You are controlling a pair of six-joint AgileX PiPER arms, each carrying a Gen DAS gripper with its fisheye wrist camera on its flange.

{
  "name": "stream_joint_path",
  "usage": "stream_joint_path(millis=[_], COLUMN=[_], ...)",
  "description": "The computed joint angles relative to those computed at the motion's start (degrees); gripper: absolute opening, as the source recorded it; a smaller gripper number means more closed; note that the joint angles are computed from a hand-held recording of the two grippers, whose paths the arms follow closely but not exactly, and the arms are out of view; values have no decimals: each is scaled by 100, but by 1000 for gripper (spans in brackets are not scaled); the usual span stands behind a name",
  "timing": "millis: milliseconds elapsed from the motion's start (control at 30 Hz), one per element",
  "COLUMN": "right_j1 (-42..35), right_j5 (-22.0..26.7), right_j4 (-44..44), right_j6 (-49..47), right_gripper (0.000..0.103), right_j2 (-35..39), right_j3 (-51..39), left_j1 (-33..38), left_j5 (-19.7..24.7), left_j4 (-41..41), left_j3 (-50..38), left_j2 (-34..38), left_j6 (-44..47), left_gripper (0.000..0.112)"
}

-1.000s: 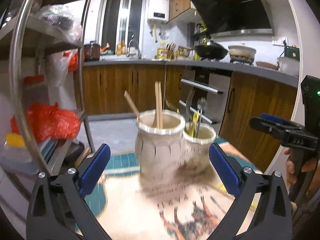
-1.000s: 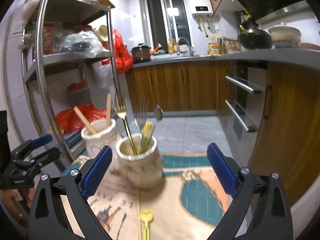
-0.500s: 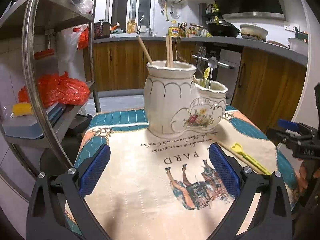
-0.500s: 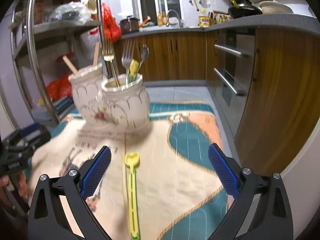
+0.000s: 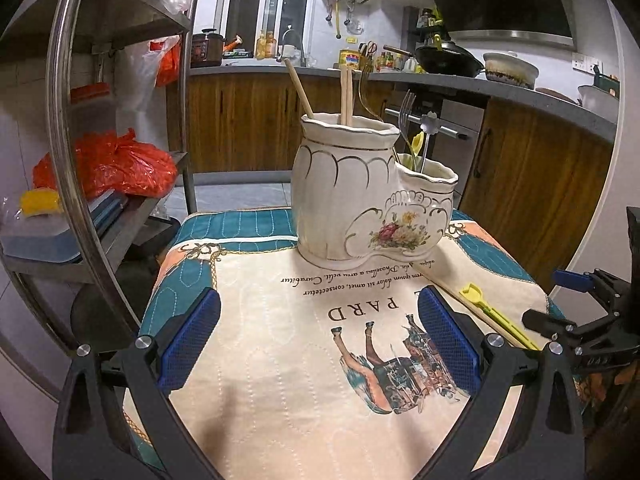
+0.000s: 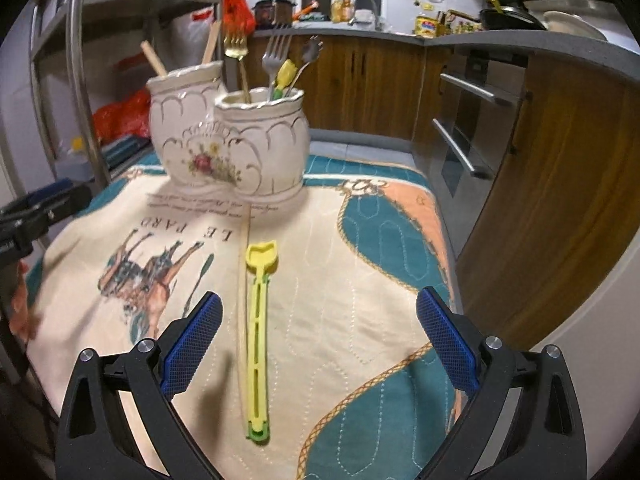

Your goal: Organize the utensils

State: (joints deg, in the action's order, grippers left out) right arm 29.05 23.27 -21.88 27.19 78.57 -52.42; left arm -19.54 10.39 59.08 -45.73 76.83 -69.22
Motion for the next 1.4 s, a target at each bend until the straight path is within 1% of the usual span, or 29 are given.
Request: stream_joint_path(millis=[100, 167, 200, 267, 300, 367, 400, 467, 567, 667, 700, 800, 833, 867, 967, 1067, 1100, 1133, 1233, 1333, 1367, 1400], right_j1=[34, 70, 95, 126, 132, 107, 79, 42, -83, -132, -124, -215, -256, -288, -543, -854, -956, -1059, -1251, -1406, -1479, -1564], right_j5=[89, 172, 235, 355, 397, 457, 449, 487, 525, 579, 669, 675, 660, 649, 514, 356, 313, 277, 200, 130, 96, 115], right_j4=[410, 633, 690, 849, 916, 1156, 1314, 1474, 1820, 2083, 2085, 2356, 2458, 2548, 3259, 4175, 4456, 4727, 5138, 5415, 5614, 5864], right_j6=[-464, -731, -810, -1015, -1091, -1338, -1501, -1672, -1968, -2251, -2292, -2574, -2710, -2813, -3452, -4271, -4530, -4787, -5260, -5633, -5837, -6079], right_gripper=[91, 73, 68, 53, 50, 35, 33, 23, 21, 21, 21, 21, 11, 11, 11, 11, 11, 11, 11, 11, 11, 11], right_j2=[140, 233, 299, 436, 486, 558, 567, 584, 632, 703, 769, 820, 826, 824, 724, 573, 529, 496, 420, 336, 300, 291], right_j3=[-156, -273, -344, -473, -521, -586, -588, -631, -699, -760, -819, -875, -892, -894, -782, -589, -531, -478, -355, -239, -169, -127], left_j1=[-1, -20, -30, -55, -63, -58, -57, -59, -96, -196, -235, -345, -405, -531, -836, -1161, -1296, -1363, -1576, -1753, -1807, -1878], left_j5=[-4, 16, 29, 65, 75, 81, 80, 79, 133, 266, 321, 420, 483, 621, 952, 1349, 1526, 1598, 1800, 1848, 1899, 1963], left_j4=[11, 39, 47, 86, 53, -59, -82, -122, -160, 186, 231, 87, 72, 75, -496, -587, -733, -862, -1206, -1429, -1487, -1596], left_j3=[-3, -13, -20, -35, -43, -56, -59, -63, -87, -95, -101, -164, -188, -251, -519, -776, -961, -1078, -1452, -1723, -1819, -1955], left_j2=[5, 16, 22, 39, 41, 52, 53, 63, 74, 81, 87, 159, 175, 222, 378, 553, 683, 767, 1110, 1405, 1496, 1617], left_j6=[22, 10, 18, -14, 21, 130, 148, 184, 239, -97, -144, 4, 18, 14, 541, 550, 589, 623, 654, 649, 678, 767], left_gripper=[97, 97, 97, 97, 97, 97, 97, 97, 97, 97, 97, 97, 97, 97, 97, 97, 97, 97, 97, 96, 95, 87])
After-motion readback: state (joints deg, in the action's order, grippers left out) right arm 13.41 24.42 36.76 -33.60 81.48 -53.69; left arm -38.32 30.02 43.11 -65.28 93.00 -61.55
